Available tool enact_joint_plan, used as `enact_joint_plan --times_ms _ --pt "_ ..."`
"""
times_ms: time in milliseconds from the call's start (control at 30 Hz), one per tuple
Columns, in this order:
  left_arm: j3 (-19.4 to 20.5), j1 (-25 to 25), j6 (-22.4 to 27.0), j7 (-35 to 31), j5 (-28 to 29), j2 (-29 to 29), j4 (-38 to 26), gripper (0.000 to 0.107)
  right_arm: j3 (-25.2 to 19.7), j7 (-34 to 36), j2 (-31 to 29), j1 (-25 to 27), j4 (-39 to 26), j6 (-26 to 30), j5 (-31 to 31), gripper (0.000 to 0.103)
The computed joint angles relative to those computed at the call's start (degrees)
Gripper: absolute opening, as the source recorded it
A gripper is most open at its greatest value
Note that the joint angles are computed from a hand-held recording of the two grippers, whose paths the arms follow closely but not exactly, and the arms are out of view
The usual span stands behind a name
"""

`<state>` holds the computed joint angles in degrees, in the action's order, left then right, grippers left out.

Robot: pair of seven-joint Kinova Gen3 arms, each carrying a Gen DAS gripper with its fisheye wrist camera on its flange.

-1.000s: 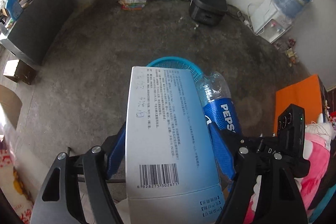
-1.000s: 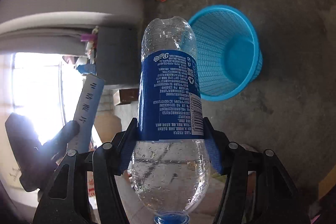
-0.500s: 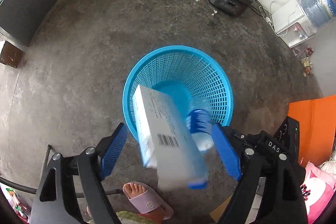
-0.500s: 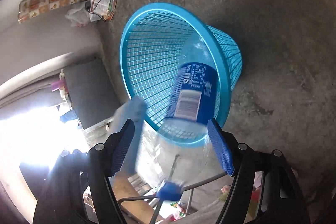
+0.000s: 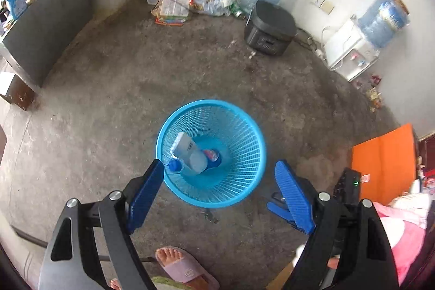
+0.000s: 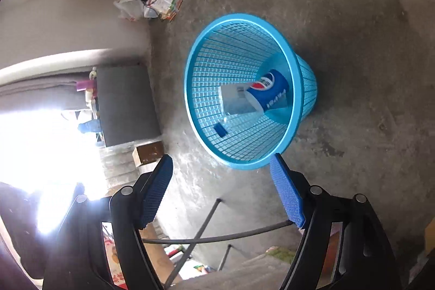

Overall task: Collect trash
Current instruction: 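Move both tools back to the table toward the snack box and green bag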

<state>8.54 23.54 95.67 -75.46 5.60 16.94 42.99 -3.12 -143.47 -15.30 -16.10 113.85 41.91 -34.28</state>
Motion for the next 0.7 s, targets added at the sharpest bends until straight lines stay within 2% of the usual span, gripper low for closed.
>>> enact_joint_plan --times_ms 200,267,367,500,567,700 --pt "0.6 -3.0 -0.1 -0.8 3.8 -10.3 -0.8 0.082 -15.6 -5.1 -3.2 11.4 -10.9 10.4 14.0 0.071" --pt "0.4 -4.5 -0.3 -1.9 5.0 -14.3 -0.7 0.082 -19.7 -5.9 -4.3 13.0 -15.0 13.2 18.6 0.072" --pt "-0.9 -7.6 -0.2 -3.6 7.6 -20.3 0.1 0.082 -27.0 -6.1 -5.3 16.0 -22.0 18.1 25.6 0.079" --pt "-7.0 -11.5 -0.2 -7.9 12.5 -29.4 3.6 0.086 -37.6 -4.5 -5.9 20.6 -30.9 25.1 35.0 0.094" --pt "-10.4 -12.4 0.7 -9.6 13.2 -33.3 5.0 0.088 -42.4 -3.8 -6.1 21.7 -34.3 27.9 39.6 0.095" --pt "-16.8 -13.1 4.2 -11.4 10.8 -39.4 5.2 0.092 -52.4 -3.6 -4.5 22.5 -40.0 33.4 48.9 0.095"
